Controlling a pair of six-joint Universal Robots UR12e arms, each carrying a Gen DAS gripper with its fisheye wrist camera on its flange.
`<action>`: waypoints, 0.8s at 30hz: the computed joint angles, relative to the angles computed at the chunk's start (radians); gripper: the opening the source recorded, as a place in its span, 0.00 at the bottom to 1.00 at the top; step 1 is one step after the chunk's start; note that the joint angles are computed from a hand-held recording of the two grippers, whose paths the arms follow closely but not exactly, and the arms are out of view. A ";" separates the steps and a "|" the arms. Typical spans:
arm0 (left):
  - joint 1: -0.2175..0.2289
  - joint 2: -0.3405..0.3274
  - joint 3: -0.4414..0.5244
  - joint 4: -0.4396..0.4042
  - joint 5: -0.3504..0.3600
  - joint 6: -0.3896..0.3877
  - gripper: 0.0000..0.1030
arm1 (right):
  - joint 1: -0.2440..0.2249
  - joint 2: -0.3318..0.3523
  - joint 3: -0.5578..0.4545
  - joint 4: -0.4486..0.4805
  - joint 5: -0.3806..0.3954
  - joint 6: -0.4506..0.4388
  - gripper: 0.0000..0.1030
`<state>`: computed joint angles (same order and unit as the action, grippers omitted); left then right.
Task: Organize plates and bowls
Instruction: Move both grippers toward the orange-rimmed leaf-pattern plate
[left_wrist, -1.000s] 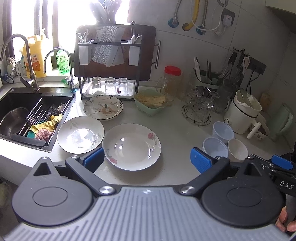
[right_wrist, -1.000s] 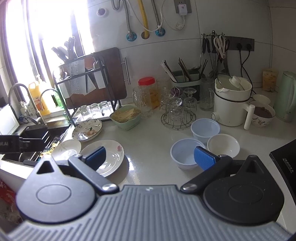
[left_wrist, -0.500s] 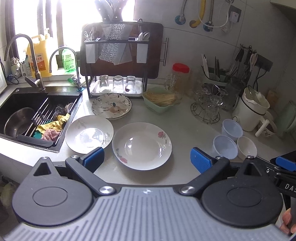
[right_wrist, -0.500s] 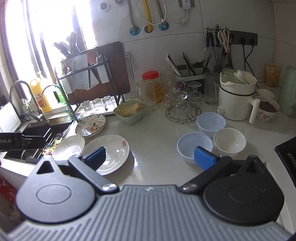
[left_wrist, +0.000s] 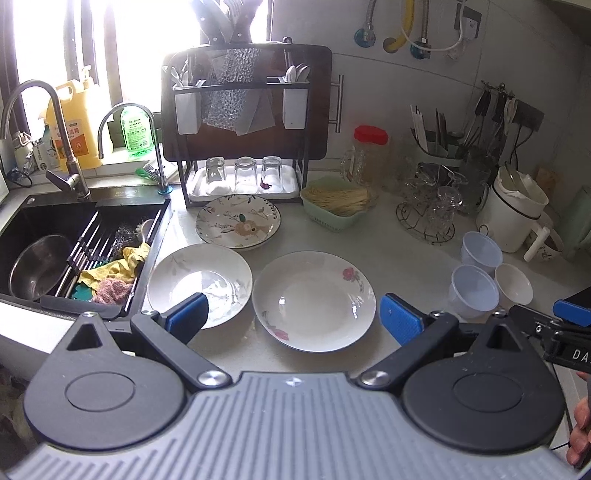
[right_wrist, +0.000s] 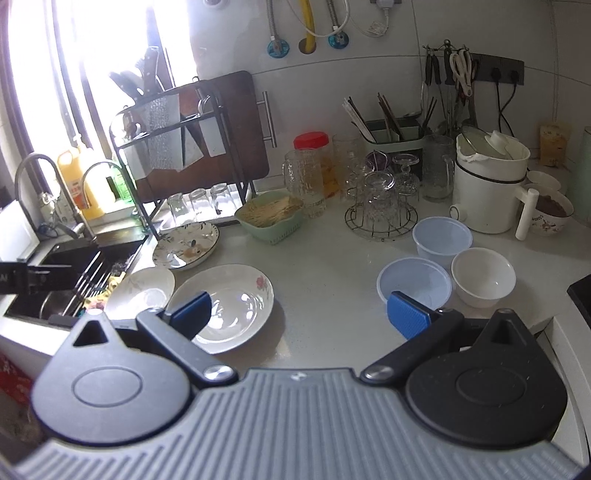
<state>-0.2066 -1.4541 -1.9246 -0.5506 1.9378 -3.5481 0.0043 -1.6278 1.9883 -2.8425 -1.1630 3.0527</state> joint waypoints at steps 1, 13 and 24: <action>0.007 0.004 -0.007 0.014 -0.001 0.013 0.98 | 0.010 0.001 -0.002 -0.007 -0.020 0.012 1.00; 0.158 0.036 -0.076 0.072 -0.201 0.202 0.98 | 0.135 0.044 -0.013 -0.081 -0.175 0.091 0.96; 0.240 0.016 -0.083 0.008 -0.271 0.214 0.98 | 0.184 0.080 -0.048 -0.009 -0.198 0.068 0.88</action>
